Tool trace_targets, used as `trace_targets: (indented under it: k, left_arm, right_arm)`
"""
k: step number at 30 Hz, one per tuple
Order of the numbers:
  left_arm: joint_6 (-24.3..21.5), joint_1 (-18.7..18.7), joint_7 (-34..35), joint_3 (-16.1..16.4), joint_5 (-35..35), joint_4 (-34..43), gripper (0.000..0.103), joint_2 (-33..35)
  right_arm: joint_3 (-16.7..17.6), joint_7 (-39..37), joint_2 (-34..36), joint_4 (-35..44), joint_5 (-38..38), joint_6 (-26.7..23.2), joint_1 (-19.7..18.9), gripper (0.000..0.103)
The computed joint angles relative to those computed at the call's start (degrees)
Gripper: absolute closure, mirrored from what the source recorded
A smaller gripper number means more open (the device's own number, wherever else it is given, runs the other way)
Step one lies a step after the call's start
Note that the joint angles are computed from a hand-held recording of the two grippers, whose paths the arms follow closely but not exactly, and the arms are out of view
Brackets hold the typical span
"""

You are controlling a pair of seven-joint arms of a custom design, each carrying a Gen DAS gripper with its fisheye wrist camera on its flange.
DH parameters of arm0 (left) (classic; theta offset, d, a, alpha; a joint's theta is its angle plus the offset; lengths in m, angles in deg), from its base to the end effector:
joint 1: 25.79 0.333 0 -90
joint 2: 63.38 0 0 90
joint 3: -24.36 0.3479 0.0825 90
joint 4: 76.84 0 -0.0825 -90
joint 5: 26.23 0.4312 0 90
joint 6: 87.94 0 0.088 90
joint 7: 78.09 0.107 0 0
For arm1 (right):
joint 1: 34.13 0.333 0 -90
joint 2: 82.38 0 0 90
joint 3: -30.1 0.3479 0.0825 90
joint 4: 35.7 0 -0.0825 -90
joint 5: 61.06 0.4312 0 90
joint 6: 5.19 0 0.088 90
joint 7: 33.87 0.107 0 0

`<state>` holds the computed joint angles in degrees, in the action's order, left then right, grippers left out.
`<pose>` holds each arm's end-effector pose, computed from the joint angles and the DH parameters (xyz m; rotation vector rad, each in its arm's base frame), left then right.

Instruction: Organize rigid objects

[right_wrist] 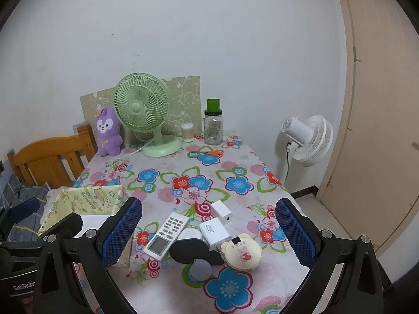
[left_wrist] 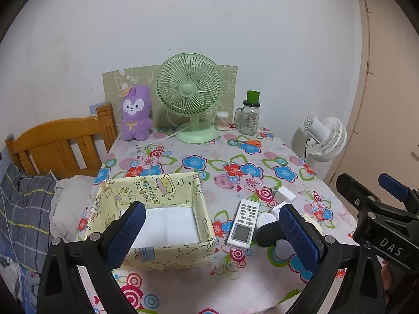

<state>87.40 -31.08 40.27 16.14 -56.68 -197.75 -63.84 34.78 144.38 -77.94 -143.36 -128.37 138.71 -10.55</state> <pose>0.6179 -0.1075 0.5352 -1.4896 1.8653 -1.0292 0.5864 0.3220 0.5387 -1.4079 1.8020 -0.9716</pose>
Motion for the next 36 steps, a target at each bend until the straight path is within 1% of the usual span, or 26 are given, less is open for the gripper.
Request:
trace_targets:
  k: [3, 7, 13, 19, 36]
  left_arm:
    - [0.4, -0.1, -0.8, -0.1, 1.0, -0.1, 0.0, 0.0]
    - [0.1, -0.1, -0.7, 0.0, 0.6, 0.0, 0.0, 0.0]
    - [-0.5, 0.1, -2.2, 0.1, 2.0, 0.2, 0.0, -0.1]
    - [-0.6, 0.3, -3.4, 0.1, 3.3, 0.3, 0.0, 0.0]
    - [-0.3, 0.5, -3.6, 0.1, 3.8, 0.3, 0.002, 0.1]
  right_arm:
    - [0.1, 0.2, 0.0, 0.1, -0.5, -0.9, 0.2, 0.0]
    - [0.1, 0.4, -0.1, 0.1, -0.4, -0.8, 0.1, 0.0]
    - [0.1, 0.2, -0.1, 0.2, -0.2, -0.8, 0.1, 0.0]
    - [0.0, -0.1, -0.1, 0.3, 0.6, 0.0, 0.0, 0.0]
    - [-0.2, 0.3, -0.4, -0.4, 1.1, 1.4, -0.5, 0.0]
